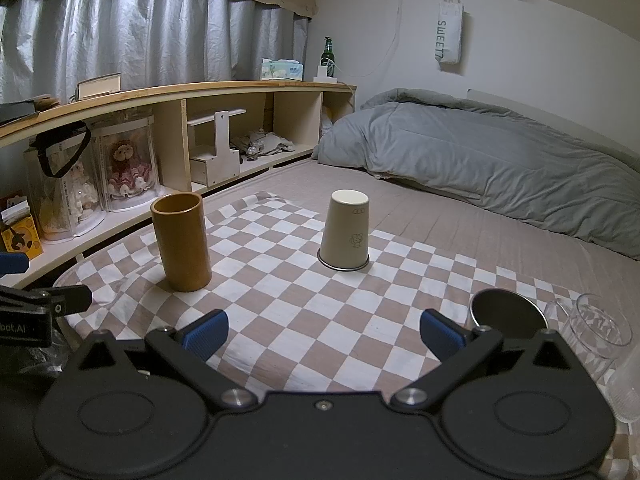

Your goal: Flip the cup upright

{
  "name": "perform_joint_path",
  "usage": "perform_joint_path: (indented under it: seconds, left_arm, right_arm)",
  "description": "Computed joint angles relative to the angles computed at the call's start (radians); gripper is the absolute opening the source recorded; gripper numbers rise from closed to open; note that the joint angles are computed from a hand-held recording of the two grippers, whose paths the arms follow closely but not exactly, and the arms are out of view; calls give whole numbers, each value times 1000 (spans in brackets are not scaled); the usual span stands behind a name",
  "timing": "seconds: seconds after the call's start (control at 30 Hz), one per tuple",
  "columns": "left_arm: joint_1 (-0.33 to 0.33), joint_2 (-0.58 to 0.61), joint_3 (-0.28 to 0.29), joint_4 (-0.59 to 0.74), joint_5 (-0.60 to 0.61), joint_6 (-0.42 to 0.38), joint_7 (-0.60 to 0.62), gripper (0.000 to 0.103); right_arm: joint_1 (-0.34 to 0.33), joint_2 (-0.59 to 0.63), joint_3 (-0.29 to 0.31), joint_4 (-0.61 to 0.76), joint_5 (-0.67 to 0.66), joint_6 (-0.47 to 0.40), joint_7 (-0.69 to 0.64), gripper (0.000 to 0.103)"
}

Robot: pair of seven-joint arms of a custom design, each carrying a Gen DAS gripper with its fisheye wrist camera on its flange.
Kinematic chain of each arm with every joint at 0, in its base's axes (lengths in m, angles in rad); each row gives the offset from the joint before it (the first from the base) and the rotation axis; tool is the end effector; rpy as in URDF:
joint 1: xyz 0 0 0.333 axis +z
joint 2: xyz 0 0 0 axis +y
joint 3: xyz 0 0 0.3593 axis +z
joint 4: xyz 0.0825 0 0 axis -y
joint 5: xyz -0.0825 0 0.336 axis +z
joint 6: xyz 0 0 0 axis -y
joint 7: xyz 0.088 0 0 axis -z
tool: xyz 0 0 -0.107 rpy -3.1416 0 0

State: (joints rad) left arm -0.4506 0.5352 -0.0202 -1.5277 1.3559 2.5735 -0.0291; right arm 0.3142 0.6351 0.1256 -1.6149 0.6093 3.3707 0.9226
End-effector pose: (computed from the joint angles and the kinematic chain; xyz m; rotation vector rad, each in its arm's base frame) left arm 0.6289 -0.3346 0.4523 -1.6375 1.4710 -0.7740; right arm 0.6825 0.2233 0.4414 -1.7670 1.2443 -0.7833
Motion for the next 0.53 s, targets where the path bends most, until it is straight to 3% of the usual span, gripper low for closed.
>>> perform_joint_path:
  seconds: [0.53]
  left_arm:
    - [0, 0, 0, 0, -2, -1, 2, 103]
  right_arm:
    - [0, 1, -2, 2, -3, -3, 3, 103]
